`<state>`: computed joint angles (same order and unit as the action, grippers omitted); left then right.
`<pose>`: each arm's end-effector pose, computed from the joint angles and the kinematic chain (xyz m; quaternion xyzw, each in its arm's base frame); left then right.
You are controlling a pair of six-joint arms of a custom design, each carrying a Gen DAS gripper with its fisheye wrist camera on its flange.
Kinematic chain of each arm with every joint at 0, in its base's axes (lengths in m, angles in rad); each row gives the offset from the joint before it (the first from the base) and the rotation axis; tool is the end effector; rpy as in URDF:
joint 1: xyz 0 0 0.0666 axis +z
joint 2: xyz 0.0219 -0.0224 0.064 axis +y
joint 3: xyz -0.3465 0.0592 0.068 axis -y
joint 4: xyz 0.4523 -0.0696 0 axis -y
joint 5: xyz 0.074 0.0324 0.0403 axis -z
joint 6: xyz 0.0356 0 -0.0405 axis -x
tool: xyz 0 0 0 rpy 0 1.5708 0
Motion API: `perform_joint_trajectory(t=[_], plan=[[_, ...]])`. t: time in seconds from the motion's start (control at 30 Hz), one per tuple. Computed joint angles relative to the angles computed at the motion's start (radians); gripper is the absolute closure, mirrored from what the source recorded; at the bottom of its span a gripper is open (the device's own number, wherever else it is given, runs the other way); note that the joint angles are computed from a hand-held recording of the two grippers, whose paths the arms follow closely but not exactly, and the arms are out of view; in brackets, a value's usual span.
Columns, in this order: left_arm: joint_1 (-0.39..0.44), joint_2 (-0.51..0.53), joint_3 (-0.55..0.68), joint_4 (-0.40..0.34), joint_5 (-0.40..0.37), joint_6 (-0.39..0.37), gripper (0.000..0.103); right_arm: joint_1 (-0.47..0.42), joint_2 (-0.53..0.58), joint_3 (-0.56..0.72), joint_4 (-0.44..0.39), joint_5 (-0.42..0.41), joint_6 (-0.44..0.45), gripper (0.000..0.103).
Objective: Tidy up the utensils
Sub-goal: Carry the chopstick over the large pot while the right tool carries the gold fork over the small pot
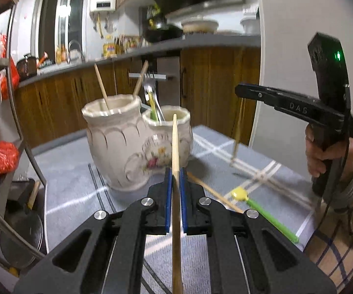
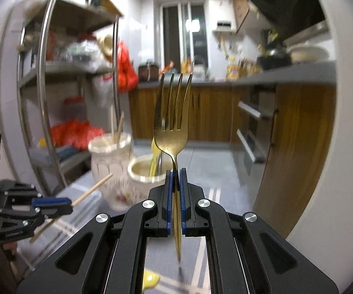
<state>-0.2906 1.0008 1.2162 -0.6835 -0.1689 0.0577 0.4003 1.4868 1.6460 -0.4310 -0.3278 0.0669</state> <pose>0.4148 -0.1182 0.5063 0.0547 0.8482 -0.0197 0.5265 0.5583 0.2482 0.5242 -0.2779 0.7415 0.2271 0.5668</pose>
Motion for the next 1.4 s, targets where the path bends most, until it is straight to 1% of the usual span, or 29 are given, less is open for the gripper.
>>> perform_joint_trajectory(t=[0.13, 0.17, 0.27, 0.37, 0.43, 0.5, 0.57, 0.7, 0.87, 1.0, 1.1, 1.13, 1.2, 1.23, 1.33, 1.4], plan=[[0.013, -0.020, -0.022, 0.061, -0.004, 0.014, 0.097, 0.011, -0.025, -0.039, 0.081, 0.030, -0.003, 0.097], [0.017, -0.021, -0.022, 0.070, -0.005, 0.019, 0.097, 0.013, -0.024, -0.039, 0.086, 0.034, -0.003, 0.097], [0.024, -0.013, -0.014, 0.080, -0.003, 0.022, 0.097, 0.019, -0.017, -0.020, 0.067, 0.039, -0.003, 0.097], [0.033, 0.001, 0.005, 0.088, 0.001, 0.006, 0.097, 0.019, -0.001, 0.014, 0.049, 0.020, -0.028, 0.097], [0.035, 0.003, 0.017, 0.090, 0.005, -0.007, 0.097, 0.023, 0.009, 0.033, 0.053, 0.017, -0.035, 0.097], [0.041, 0.015, 0.040, 0.110, 0.005, -0.031, 0.097, 0.025, 0.021, 0.051, 0.059, 0.011, -0.047, 0.097], [0.055, 0.021, 0.058, 0.131, 0.021, -0.029, 0.097, 0.027, 0.033, 0.067, 0.075, 0.003, -0.068, 0.097], [0.096, 0.033, 0.090, 0.189, 0.078, 0.003, 0.097, 0.034, 0.059, 0.105, 0.101, 0.014, -0.073, 0.097], [0.154, 0.099, 0.162, 0.262, 0.134, 0.037, 0.097, 0.044, 0.122, 0.199, 0.118, 0.010, -0.102, 0.097], [0.198, 0.182, 0.223, 0.333, 0.186, 0.099, 0.097, 0.050, 0.177, 0.271, 0.129, -0.015, -0.148, 0.097], [0.224, 0.232, 0.242, 0.389, 0.234, 0.169, 0.097, 0.056, 0.211, 0.301, 0.140, -0.012, -0.168, 0.097], [0.228, 0.241, 0.246, 0.401, 0.237, 0.179, 0.097, 0.058, 0.220, 0.302, 0.153, -0.005, -0.179, 0.097], [0.228, 0.263, 0.247, 0.438, 0.220, 0.181, 0.097, 0.059, 0.235, 0.311, 0.160, -0.003, -0.192, 0.097], [0.224, 0.270, 0.243, 0.460, 0.194, 0.173, 0.097, 0.060, 0.245, 0.317, 0.158, 0.001, -0.199, 0.097], [0.219, 0.290, 0.243, 0.501, 0.142, 0.160, 0.097, 0.059, 0.269, 0.330, 0.151, 0.005, -0.215, 0.097], [0.218, 0.301, 0.244, 0.518, 0.122, 0.150, 0.097, 0.058, 0.288, 0.348, 0.134, 0.003, -0.225, 0.097]])
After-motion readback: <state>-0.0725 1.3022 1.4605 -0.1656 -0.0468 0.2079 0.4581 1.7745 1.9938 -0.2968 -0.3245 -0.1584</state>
